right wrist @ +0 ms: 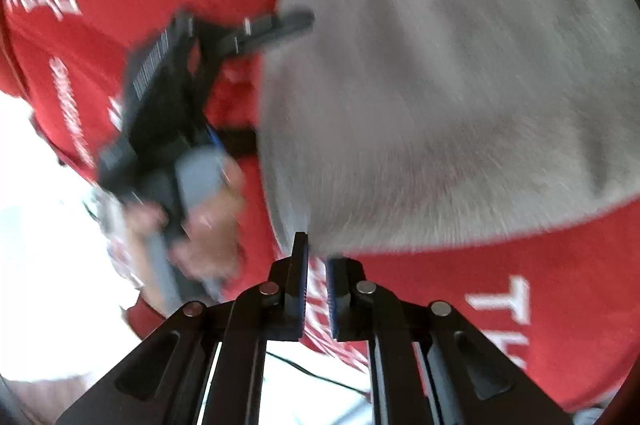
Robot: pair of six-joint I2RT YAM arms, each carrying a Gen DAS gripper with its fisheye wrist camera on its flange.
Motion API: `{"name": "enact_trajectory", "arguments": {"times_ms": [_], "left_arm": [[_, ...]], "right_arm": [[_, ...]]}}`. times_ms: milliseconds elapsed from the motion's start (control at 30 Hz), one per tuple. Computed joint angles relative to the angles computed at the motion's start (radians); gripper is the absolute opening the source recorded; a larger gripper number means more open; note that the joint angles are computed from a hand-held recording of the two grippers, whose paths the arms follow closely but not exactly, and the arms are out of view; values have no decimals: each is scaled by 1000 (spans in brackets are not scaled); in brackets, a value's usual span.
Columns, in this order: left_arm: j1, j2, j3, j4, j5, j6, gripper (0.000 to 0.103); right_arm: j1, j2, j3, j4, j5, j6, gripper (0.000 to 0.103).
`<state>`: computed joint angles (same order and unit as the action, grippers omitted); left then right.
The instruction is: Fold small clothes
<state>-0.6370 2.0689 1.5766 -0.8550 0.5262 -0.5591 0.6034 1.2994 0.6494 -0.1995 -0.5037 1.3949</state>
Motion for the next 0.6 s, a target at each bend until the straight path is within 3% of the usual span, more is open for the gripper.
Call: {"name": "enact_trajectory", "arguments": {"times_ms": [133,200,267,333,400,600], "left_arm": [[-12,6,10,-14,-59,-7,95],[-29,13,40,-45,-139,-22,84],[-38,15,56,-77,-186,-16,73],[-48,14,66,-108,-234,5,63],[-55,12,72,-119,-260,21,56],[-75,16,112,-161,-333,7,30]], "right_arm": [[-3,12,143,-367,-15,-243,14],[-29,-24,189,-516,52,-342,21],[-72,-62,207,-618,139,-401,22],[-130,-97,188,-658,191,-445,21],[-217,-80,172,-661,191,-502,9],[-329,32,106,-588,143,-612,8]]}}
